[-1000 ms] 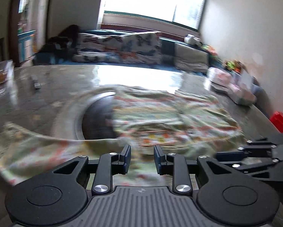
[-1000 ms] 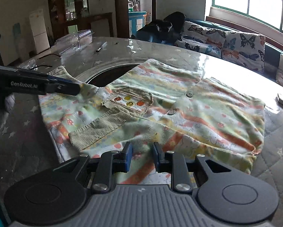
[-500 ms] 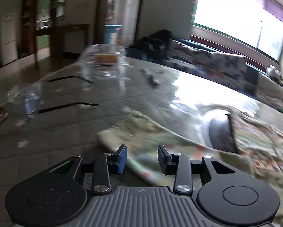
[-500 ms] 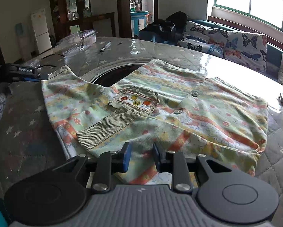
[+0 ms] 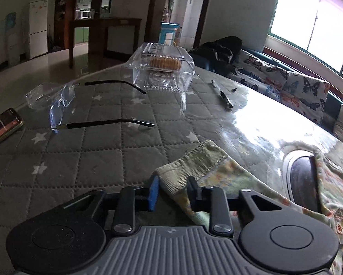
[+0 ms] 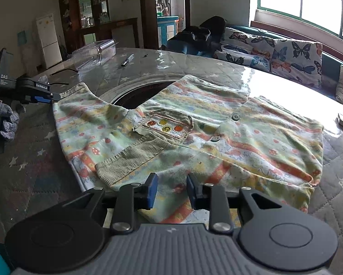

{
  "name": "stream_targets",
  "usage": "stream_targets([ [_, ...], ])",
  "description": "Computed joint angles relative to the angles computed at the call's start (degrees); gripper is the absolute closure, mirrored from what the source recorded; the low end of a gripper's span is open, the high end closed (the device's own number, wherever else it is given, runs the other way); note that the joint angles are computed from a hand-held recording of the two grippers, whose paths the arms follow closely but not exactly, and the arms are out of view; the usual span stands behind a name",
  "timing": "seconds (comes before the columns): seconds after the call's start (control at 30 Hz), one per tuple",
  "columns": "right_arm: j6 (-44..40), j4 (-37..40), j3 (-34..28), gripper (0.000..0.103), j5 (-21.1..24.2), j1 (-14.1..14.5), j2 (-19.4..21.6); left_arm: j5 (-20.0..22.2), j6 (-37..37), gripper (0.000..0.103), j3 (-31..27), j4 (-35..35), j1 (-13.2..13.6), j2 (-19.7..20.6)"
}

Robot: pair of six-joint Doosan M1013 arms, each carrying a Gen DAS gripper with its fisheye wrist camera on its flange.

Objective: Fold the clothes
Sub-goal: 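Grasp the corduroy sleeve cuff with the left gripper and lift it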

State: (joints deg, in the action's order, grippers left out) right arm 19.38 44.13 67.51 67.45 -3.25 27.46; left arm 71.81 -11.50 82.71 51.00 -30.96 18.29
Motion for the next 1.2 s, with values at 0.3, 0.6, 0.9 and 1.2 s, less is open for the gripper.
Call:
stream_targets([
  [0.3,0.3,0.4,0.2,0.074,0.0,-0.2,-0.2,0.8,-1.6,0.085,-0.3,-0.2,0.0,0.2],
  [0.6,0.4,0.9,0.5,0.074,-0.2,-0.4,-0.4,2.9,-1.3,0.072,-1.6,0.1,0.0,1.2],
  [0.9,1.3,2.2,0.5,0.074,-1.0,-1.2,-0.7,-1.8,-2.6,0.098,-0.5,4.2,-0.9,-0.1],
  [1.2,3.2,5.1,0.2,0.074,-2.5,-2.9,-0.7,-16.6,3.7,0.098,-5.3,11.4,-4.6,0.4],
])
